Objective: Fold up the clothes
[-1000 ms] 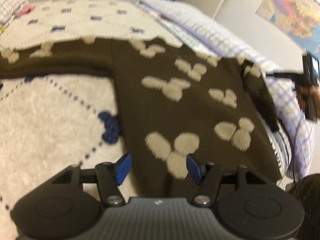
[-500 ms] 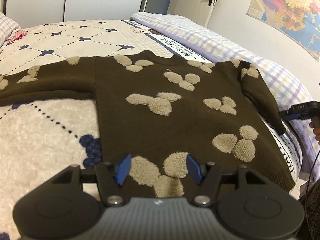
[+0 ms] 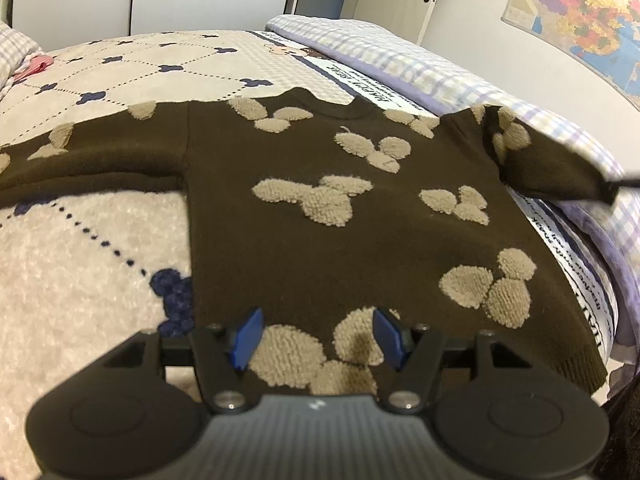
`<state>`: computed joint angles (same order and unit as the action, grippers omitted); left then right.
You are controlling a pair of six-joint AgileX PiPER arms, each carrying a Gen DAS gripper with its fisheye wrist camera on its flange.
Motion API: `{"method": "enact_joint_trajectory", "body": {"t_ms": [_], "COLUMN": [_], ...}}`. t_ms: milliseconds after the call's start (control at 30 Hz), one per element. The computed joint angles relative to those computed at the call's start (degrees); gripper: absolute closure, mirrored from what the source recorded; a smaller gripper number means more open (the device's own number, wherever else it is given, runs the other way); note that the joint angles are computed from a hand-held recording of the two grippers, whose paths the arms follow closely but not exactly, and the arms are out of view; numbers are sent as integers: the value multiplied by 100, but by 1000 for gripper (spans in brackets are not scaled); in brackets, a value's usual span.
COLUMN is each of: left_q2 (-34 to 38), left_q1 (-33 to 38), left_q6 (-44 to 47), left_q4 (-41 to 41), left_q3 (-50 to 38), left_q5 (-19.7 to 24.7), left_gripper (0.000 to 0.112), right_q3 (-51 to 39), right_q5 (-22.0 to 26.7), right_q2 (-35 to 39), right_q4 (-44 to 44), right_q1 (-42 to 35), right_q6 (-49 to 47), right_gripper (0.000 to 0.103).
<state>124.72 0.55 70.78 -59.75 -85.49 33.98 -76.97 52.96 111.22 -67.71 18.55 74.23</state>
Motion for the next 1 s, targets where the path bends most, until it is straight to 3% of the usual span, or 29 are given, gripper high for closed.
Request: {"method": "enact_joint_trajectory", "body": {"t_ms": [100, 233, 433, 567, 667, 800, 1000], "left_q2": [20, 11, 77, 143, 197, 217, 320], "left_q1": [-21, -37, -20, -79, -101, -81, -113], "left_q6": [59, 324, 838, 1149, 1351, 1693, 1806], "left_q4": [-9, -178, -577, -734, -867, -1204, -1525], "left_q3": [-17, 41, 64, 8, -66, -96, -253], "left_q5": [8, 8, 131, 195, 335, 526, 571], "left_gripper": [50, 50, 50, 50, 50, 50, 49], "right_q3": [-900, -2399, -5242, -6069, -5417, -3941, -2635], "right_q5": [764, 853, 1375, 1627, 1410, 824, -189], "right_q2": [108, 512, 2290, 3089, 2871, 1895, 1118], "right_q4": [-292, 276, 1184, 1183, 756, 58, -323], "right_q1": [-348, -1199, -1829, -1953, -1911, -1818, -1355], "right_q6": [-747, -1773, -3210, -3637, -3247, -2070, -881], "right_gripper": [93, 93, 93, 88, 78, 53, 48]}}
